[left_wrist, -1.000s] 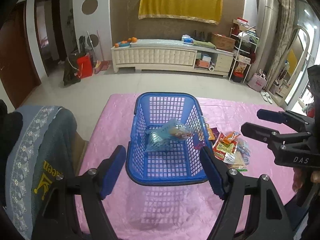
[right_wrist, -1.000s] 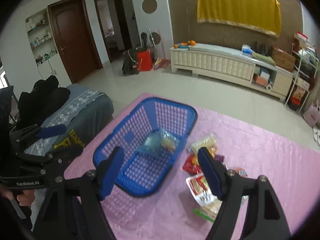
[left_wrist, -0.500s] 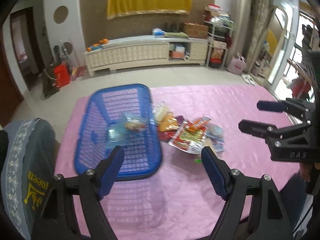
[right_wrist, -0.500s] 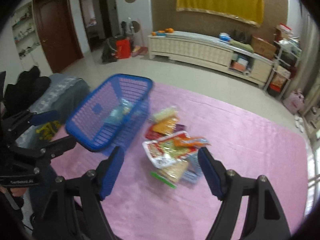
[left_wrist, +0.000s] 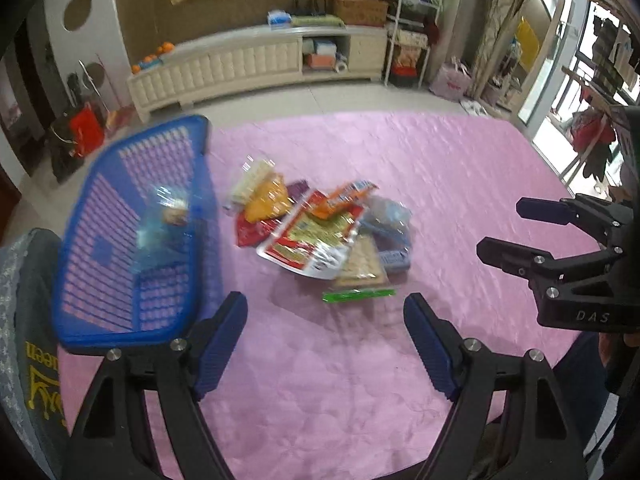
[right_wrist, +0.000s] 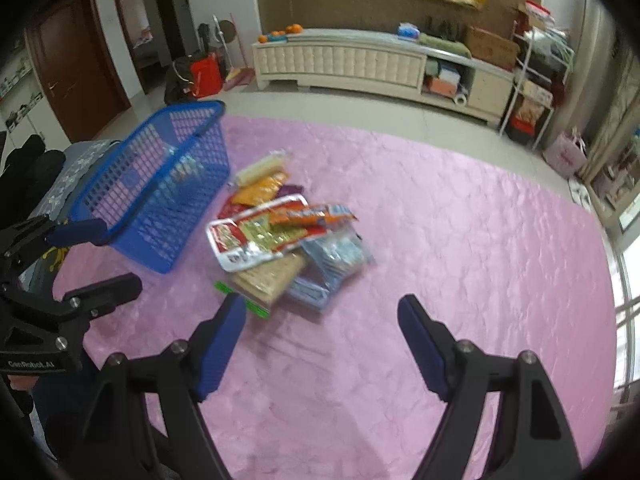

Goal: Organize snacks
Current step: 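Move the left gripper down to the cracker pack with green ends and close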

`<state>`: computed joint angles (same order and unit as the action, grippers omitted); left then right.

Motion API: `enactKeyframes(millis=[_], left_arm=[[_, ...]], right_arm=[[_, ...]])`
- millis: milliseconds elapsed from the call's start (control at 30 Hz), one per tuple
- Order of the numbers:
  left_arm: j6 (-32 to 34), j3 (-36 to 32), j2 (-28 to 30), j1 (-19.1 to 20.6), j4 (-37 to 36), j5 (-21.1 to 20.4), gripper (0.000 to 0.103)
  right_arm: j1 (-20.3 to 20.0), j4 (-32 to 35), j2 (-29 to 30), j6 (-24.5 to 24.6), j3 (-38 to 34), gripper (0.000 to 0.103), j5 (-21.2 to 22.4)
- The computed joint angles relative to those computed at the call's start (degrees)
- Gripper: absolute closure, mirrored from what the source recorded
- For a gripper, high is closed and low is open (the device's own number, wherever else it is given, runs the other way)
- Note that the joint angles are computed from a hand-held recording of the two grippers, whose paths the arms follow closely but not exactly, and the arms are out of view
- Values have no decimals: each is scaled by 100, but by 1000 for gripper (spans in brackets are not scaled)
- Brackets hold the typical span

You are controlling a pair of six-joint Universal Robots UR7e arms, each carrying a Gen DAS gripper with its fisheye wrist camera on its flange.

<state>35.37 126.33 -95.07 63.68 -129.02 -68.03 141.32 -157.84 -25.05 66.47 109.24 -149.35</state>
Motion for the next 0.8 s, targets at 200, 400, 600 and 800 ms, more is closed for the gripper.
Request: enactKeyframes(millis=[200, 400, 600, 800], left_arm=[[-325, 55, 604, -111, 71, 268, 24], [-863, -119, 1388, -126, 213, 499, 24], [-979, -159, 2047, -140, -107, 997, 24], [-1012, -204, 2400, -173, -301, 1184, 24]], right_arm=[[-250, -996, 41, -60, 469, 21, 245], [-608, -2054, 110, -260, 859, 21, 525], [-851, -2731, 245, -523, 1041, 21, 694], [-1022, -3149, 357, -656, 1161, 21, 871]])
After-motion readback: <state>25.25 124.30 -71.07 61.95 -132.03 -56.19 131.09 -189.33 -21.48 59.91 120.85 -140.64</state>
